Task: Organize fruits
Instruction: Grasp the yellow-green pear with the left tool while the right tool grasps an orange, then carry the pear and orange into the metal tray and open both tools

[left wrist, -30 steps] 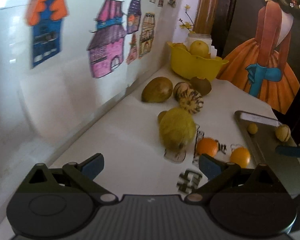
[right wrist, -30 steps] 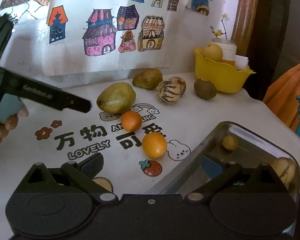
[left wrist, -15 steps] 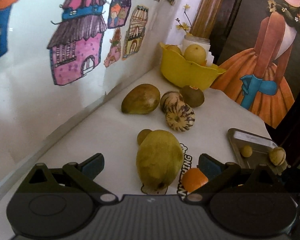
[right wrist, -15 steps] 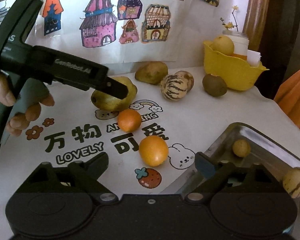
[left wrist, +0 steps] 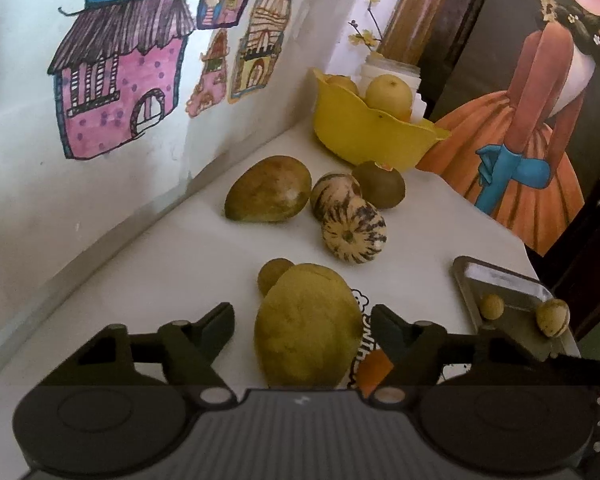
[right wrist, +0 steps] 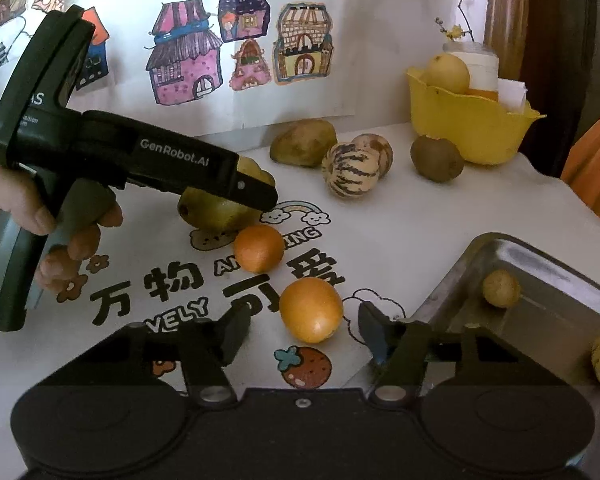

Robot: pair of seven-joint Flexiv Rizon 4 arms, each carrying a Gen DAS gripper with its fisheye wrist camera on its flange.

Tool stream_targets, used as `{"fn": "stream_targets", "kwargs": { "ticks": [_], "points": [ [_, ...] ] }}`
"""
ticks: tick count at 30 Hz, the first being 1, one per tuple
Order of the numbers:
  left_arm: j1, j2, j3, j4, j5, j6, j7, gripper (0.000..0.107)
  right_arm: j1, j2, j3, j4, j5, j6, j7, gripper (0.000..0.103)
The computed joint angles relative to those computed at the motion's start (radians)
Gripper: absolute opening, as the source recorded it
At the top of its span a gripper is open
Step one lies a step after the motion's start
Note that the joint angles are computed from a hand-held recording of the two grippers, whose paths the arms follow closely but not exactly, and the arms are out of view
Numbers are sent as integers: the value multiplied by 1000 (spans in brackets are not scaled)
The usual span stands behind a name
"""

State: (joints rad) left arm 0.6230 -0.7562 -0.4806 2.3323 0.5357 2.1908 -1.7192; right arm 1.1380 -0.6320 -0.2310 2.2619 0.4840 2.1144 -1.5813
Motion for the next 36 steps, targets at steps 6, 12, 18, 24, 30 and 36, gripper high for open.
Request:
{"fn": "stream_targets", "kwargs": {
  "ticks": [6,12,18,24,30,36],
  "points": [
    [-34,20,30,0,-20,-2,7,69,0,-5,0,-9,0,-8,14,50],
    [16,2,-25,0,-2,-29,6,59,4,-13,4,-12,6,6,25,40],
    [24,-6,-27,10,1,-12,17,58,-10,-13,22,-12,5,17,21,36],
    [33,2,-14,40,18,18,6,58,-18,-14,33,-13,6,24,13,36],
    [59,23,-9,78,44,24,-6,58,-2,-6,33,-4,29,40,-3,36],
    [74,45,-11,117,63,23,-8,58,5,23,56,25,77,68,-16,36]
  ]
}}
